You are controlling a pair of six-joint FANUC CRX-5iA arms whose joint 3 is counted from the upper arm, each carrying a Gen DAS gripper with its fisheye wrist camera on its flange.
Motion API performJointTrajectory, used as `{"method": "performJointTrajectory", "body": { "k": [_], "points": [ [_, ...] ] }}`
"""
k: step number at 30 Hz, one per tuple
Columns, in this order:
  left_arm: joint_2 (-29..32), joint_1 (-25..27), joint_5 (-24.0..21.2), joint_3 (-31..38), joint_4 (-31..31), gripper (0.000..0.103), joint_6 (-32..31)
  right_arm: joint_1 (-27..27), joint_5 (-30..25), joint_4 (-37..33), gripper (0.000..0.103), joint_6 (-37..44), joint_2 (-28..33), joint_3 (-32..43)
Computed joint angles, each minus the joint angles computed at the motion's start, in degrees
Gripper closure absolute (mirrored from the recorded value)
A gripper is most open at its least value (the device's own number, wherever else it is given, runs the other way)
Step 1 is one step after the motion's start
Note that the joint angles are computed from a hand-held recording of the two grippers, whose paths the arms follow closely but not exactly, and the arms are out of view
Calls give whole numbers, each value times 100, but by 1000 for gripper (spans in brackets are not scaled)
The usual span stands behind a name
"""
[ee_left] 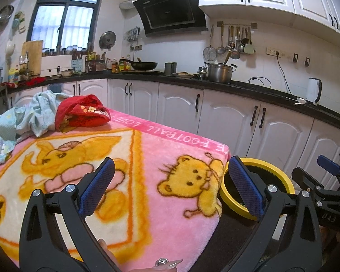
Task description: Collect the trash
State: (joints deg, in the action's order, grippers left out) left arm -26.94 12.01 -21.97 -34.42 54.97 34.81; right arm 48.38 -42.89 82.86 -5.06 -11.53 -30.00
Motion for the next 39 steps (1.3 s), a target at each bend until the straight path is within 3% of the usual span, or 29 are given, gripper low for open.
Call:
{"method": "performJointTrajectory", "body": {
  "k": [39],
  "points": [
    [-42, 41, -32, -25, -208, 11, 77, 39, -33, -63, 6, 36, 5, 15]
  ]
}}
